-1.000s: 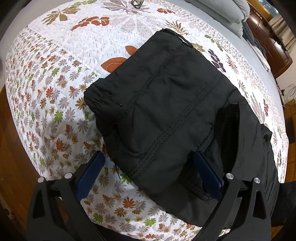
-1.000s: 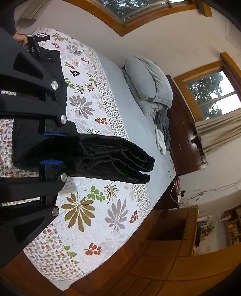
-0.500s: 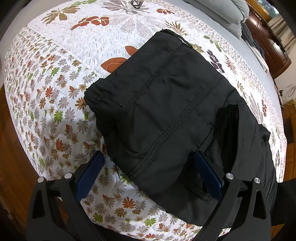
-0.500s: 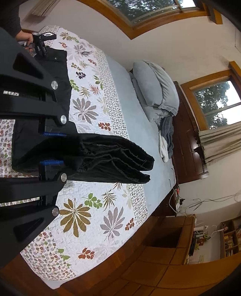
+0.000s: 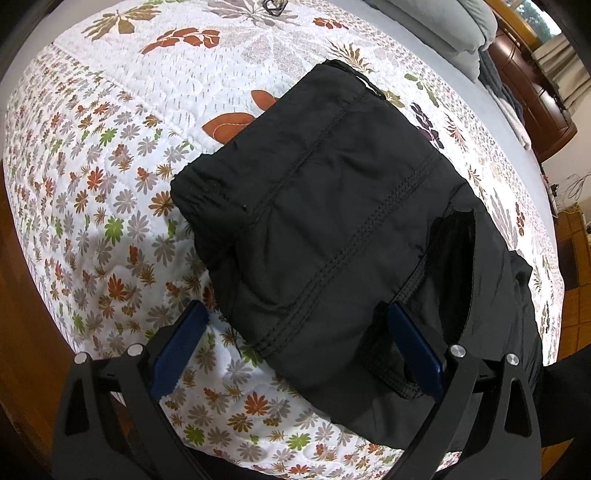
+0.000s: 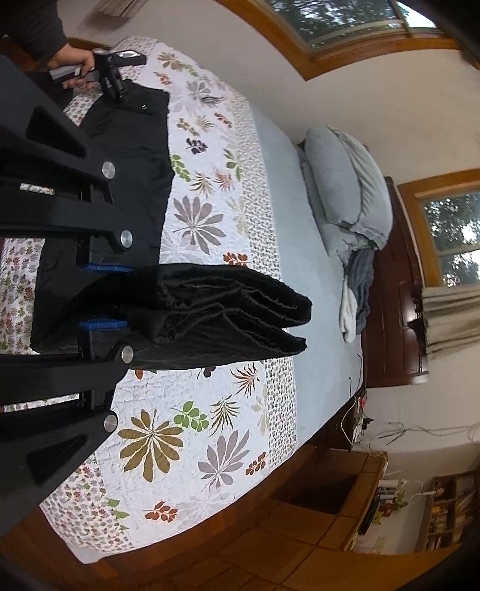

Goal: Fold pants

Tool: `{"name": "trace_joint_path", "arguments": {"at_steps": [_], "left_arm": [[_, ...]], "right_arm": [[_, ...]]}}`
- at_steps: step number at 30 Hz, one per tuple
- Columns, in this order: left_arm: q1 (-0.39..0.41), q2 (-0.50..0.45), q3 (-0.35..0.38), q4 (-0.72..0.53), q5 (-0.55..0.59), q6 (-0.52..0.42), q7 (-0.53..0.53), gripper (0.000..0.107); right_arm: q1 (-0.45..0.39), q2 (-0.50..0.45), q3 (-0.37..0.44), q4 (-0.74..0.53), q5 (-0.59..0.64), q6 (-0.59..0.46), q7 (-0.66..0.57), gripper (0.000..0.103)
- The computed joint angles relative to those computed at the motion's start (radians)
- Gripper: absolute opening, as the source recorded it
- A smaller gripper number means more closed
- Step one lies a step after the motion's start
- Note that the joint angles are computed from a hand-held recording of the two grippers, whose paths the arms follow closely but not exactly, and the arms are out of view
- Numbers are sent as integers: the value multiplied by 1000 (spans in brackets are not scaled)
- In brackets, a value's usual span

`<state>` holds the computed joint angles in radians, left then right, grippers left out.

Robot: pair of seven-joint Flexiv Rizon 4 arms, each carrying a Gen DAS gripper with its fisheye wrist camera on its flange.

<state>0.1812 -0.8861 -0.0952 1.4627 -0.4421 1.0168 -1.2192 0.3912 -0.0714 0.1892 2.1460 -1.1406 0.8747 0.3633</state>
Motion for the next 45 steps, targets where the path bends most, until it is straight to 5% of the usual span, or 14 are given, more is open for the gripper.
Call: {"name": "trace_joint_path", "arguments": {"at_steps": [45], "left_arm": [[100,35,-69,65,-188,-40,171,98]], "right_arm": [[306,-555,-106,-567,454,-240,-603,18]]}}
